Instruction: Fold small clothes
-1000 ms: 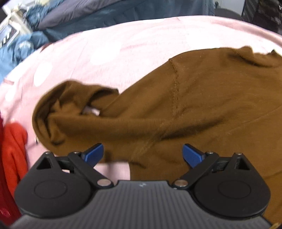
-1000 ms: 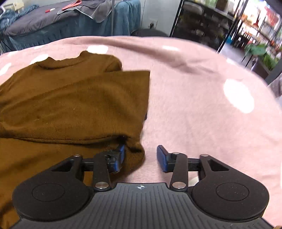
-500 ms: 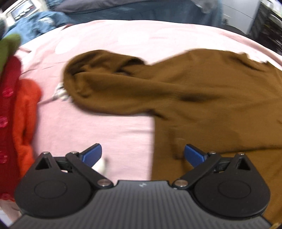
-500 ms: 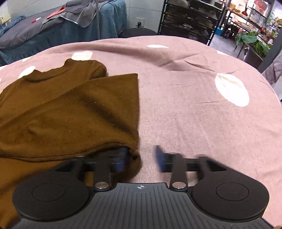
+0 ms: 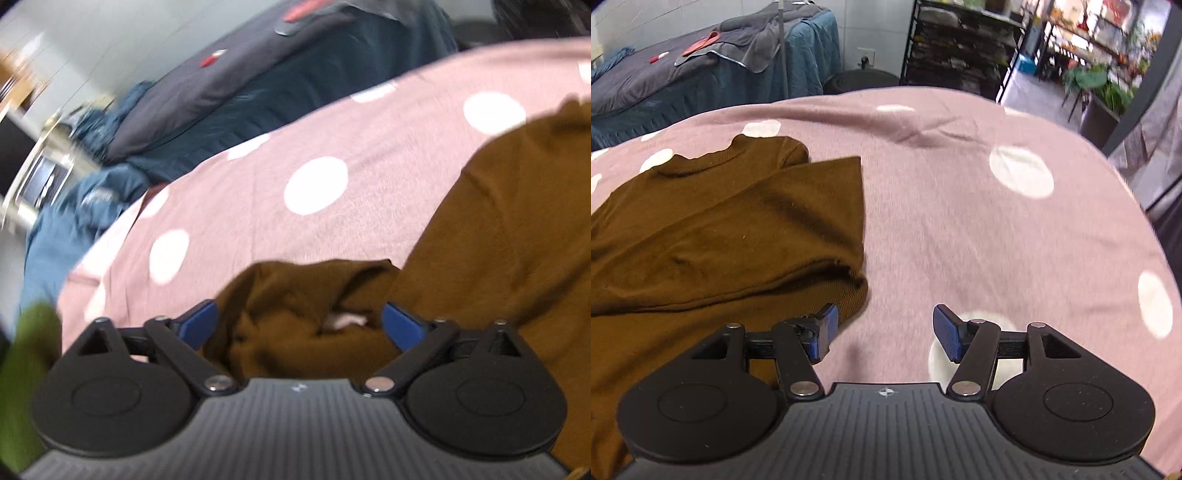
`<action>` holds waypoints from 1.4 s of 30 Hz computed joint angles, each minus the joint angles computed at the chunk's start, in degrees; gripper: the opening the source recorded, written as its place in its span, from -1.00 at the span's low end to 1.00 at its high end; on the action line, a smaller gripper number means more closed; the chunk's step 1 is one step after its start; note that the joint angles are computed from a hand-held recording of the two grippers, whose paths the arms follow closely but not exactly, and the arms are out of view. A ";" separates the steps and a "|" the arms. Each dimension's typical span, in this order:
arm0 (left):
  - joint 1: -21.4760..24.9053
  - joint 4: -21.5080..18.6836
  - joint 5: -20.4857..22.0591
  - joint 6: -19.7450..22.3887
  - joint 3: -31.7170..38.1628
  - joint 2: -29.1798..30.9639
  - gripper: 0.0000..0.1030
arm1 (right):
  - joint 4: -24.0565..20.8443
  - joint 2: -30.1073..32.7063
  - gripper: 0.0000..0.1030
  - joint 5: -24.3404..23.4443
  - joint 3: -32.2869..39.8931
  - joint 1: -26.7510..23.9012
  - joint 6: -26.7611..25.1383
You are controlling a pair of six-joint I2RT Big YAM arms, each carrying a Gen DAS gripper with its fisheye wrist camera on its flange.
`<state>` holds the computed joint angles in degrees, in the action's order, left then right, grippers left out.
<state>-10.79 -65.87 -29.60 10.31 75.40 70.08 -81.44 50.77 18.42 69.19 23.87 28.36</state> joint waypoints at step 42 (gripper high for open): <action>-0.71 7.40 26.40 -28.66 8.03 -4.78 -0.85 | -4.42 0.51 0.83 -6.09 1.04 4.62 6.92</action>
<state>-11.49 -58.47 -3.20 -18.35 83.43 65.31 -85.86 51.28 12.33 70.23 28.49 35.28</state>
